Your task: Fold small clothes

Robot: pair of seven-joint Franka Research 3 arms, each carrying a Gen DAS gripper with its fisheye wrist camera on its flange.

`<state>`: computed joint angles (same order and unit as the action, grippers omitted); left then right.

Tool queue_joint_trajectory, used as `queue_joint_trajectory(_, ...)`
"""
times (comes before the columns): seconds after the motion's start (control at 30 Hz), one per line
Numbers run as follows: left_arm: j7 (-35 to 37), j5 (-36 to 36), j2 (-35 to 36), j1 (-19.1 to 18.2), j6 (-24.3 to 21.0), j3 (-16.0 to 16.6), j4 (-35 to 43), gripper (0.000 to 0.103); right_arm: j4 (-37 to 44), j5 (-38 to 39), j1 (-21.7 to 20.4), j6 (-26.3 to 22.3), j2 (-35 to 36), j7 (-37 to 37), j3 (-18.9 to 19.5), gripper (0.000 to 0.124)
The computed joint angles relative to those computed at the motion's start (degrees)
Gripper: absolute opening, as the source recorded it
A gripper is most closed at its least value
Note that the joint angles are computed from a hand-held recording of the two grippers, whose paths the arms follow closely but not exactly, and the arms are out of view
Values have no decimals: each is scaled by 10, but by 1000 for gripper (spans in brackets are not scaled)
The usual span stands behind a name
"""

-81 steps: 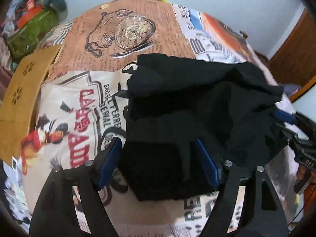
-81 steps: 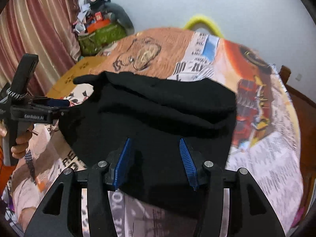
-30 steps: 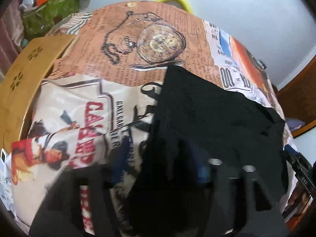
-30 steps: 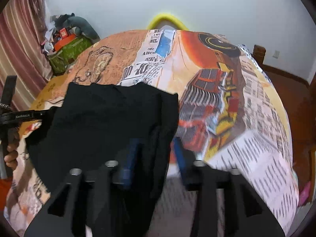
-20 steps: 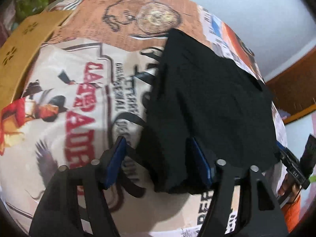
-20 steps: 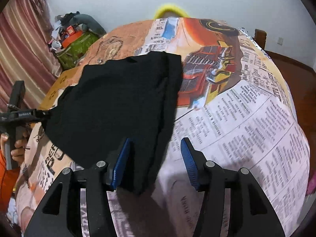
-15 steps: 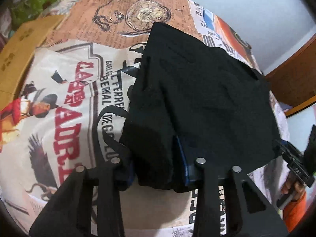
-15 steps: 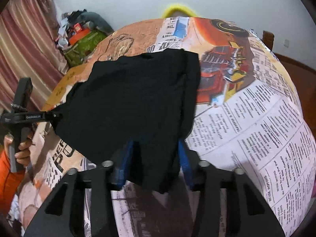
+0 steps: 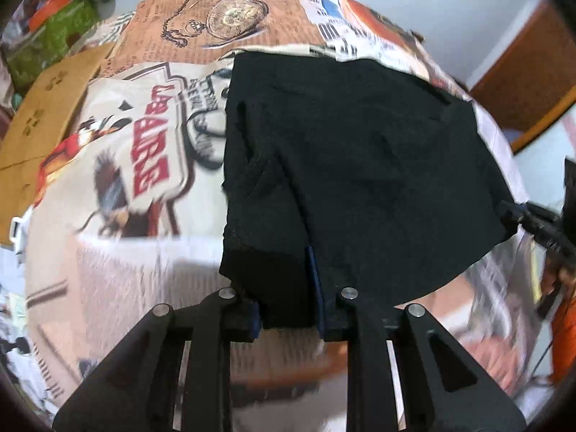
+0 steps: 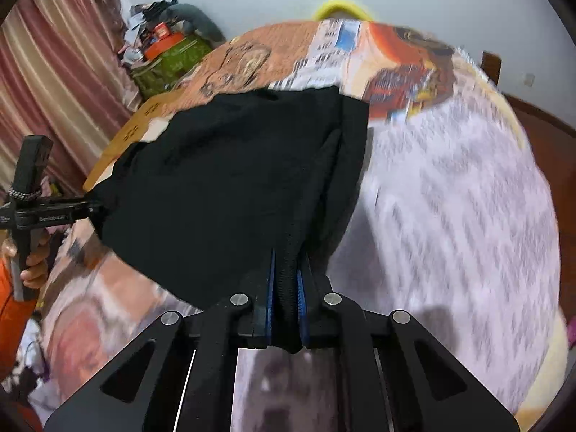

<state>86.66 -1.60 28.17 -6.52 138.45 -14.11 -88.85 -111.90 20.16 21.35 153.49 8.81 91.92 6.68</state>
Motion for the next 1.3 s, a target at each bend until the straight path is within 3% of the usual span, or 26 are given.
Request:
queue_joint_trajectory(0.07,-12,16,-23,-6,23,9,-32,28,-21,10,-1,-2,-15,-14,3,14)
queue_joint_trajectory(0.17,-51,66,-43,-23,44,31,-48,33,-40,-62,8,4,-37,41,-10,14)
queue_joint_trajectory(0.23,-64,85,-43,-25,51,35,-41,42,-37,-98,8,17,-40,72,-15,17)
queue_joint_trajectory(0.37,-94,122,-7,-36,65,43,16,57,11,-163,9,38,-13,110,-22,34)
queue_joint_trajectory(0.47,-103,132,41,-45,49,43,80,60,82,-196,18,39,39,114,-29,44)
queue_joint_trajectory(0.57,-105,144,97,-58,11,48,155,60,178,-236,38,5,108,126,-47,47)
queue_joint_trajectory(0.7,-97,148,165,-70,-47,51,242,60,319,-272,60,-86,205,128,-71,47)
queue_joint_trajectory(0.8,-103,153,170,-73,-35,56,237,66,382,-279,63,-145,249,101,-75,47)
queue_joint_trajectory(0.9,-100,147,168,-67,-26,51,229,68,372,-287,63,-154,244,76,-78,44)
queue_joint_trajectory(1.0,-104,139,167,-62,-18,49,222,72,354,-321,74,-151,228,101,-103,44)
queue_joint_trajectory(1.13,-104,142,165,-64,-19,50,219,73,332,-286,42,-132,204,117,-90,44)
queue_joint_trajectory(1.3,-99,144,149,-63,-29,49,213,71,249,-283,33,-72,138,166,-91,47)
